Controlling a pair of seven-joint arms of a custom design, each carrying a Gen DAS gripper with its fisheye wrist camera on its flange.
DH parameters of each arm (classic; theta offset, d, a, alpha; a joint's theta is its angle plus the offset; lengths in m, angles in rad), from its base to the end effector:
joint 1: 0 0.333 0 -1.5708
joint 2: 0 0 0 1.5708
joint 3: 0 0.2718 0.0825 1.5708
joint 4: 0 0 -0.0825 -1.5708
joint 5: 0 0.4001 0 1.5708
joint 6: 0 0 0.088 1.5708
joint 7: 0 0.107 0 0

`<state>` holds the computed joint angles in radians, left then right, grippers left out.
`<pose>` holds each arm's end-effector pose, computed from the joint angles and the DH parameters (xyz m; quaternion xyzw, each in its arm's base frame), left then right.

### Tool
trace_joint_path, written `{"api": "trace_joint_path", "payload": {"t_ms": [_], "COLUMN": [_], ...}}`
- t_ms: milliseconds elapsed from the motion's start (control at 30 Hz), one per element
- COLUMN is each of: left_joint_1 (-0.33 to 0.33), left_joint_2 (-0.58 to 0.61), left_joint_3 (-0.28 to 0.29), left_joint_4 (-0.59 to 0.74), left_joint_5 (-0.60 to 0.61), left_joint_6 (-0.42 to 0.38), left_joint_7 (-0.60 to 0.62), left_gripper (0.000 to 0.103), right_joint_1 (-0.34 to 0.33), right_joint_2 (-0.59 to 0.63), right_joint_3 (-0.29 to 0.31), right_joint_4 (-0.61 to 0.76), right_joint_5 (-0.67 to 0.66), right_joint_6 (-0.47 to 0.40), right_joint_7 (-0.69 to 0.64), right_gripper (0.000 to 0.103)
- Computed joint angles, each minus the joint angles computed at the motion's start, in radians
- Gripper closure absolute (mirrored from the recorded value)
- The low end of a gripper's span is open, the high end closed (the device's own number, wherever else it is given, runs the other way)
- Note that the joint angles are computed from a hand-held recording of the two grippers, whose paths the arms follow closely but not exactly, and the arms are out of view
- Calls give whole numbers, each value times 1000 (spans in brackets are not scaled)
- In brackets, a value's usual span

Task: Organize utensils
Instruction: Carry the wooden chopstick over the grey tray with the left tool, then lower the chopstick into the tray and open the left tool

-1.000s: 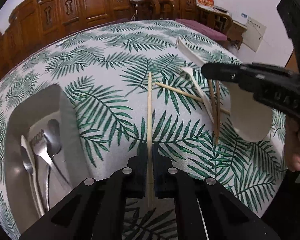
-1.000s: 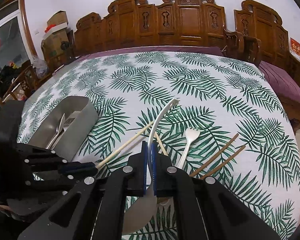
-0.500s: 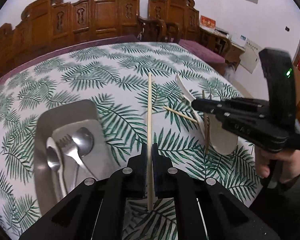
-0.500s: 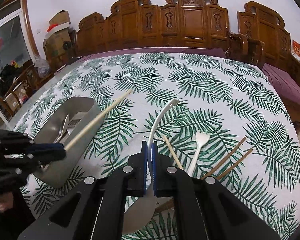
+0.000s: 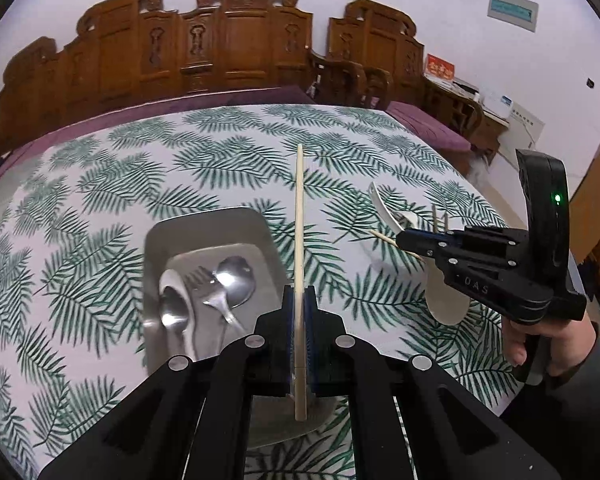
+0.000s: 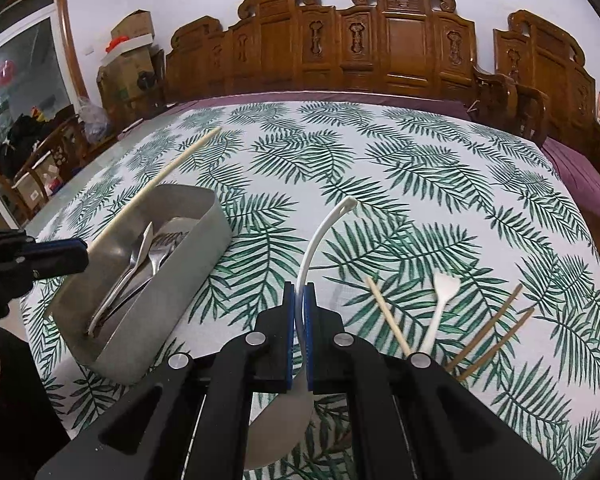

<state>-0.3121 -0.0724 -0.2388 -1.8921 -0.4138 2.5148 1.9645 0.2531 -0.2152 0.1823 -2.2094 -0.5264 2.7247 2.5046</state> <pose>0.5172 -0.3179 0.5637 -0.3914 0.8423 -0.3587 0.0934 0.4952 0.2555 0.4986 -0.6224 0.6761 -0.2343 0.3173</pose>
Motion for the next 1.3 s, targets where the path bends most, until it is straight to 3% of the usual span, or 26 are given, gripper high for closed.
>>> {"api": "trace_joint_path", "payload": {"t_ms": [967,1100,1300], "left_joint_1": [37,39,44], "left_joint_2": [67,56,40], "left_joint_3": [-4,-2,4], "left_joint_4": [11,5,-1], "left_joint_5": [220,205,191], "left_joint_6": [-58,-34,2], "left_joint_7": [-141,-133,-135], "left_gripper": [98,86,85], "right_joint_1": [30,34,43], "right_joint_2": [35,35,43], "right_joint_3": [-9,-5,8], "right_joint_4": [28,31,52], "right_joint_5": [12,13,-8], "right_joint_6": [-7,-8,3], "right_joint_7": [-42,-37,-15], "right_gripper": [98,98,98]}}
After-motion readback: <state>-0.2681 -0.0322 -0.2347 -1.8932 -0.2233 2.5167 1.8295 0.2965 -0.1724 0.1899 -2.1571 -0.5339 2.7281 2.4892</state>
